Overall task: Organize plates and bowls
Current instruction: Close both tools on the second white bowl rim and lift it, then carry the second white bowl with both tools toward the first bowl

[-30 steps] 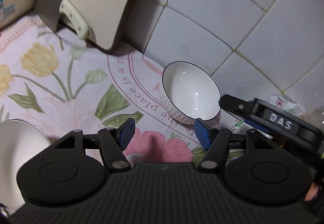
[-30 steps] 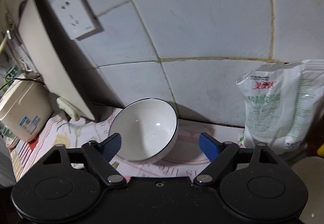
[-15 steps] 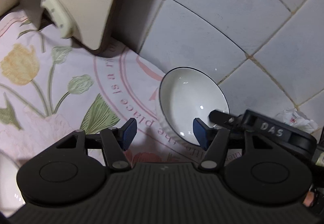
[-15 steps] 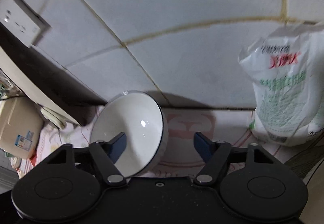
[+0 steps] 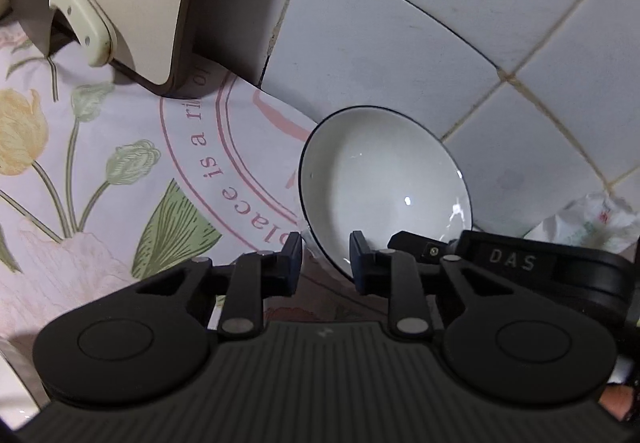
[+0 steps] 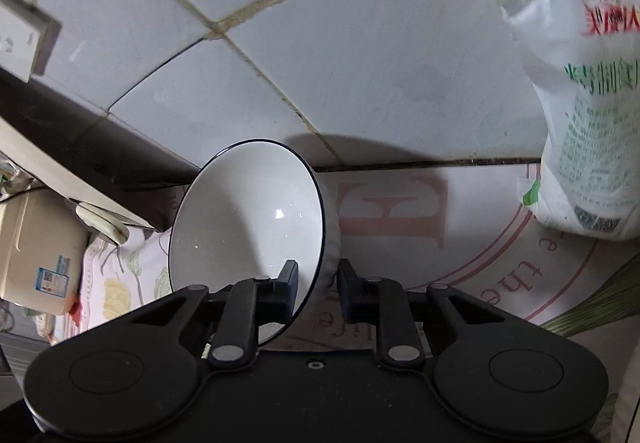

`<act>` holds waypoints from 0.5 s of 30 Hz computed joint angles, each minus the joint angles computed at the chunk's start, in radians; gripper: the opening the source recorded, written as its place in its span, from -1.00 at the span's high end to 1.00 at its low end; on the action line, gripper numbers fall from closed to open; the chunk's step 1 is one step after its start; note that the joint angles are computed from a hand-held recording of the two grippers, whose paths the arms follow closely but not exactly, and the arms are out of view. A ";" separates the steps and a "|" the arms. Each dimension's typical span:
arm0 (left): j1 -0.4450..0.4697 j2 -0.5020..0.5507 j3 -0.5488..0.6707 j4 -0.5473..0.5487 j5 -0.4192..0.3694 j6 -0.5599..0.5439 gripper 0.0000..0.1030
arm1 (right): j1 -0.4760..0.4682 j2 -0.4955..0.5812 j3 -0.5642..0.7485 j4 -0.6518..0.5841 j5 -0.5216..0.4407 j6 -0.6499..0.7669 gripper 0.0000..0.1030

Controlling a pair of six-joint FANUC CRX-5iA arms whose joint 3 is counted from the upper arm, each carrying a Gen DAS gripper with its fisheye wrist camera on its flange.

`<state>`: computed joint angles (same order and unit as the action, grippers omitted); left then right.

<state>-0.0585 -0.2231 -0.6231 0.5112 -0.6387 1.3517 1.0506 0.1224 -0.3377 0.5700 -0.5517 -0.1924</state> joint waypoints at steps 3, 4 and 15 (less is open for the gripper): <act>-0.004 -0.019 -0.008 -0.025 0.003 0.012 0.60 | 0.020 0.016 0.025 0.007 -0.050 0.016 0.59; -0.001 -0.028 -0.012 -0.023 -0.003 0.004 0.60 | 0.026 0.015 0.025 0.009 -0.058 0.007 0.59; 0.015 -0.130 -0.021 -0.029 -0.062 -0.031 0.63 | 0.094 -0.040 -0.030 0.113 -0.103 -0.132 0.59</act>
<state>-0.0439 -0.3532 -0.6442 0.4826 -0.7007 1.3205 1.1441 0.0821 -0.3679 0.6827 -0.6551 -0.3245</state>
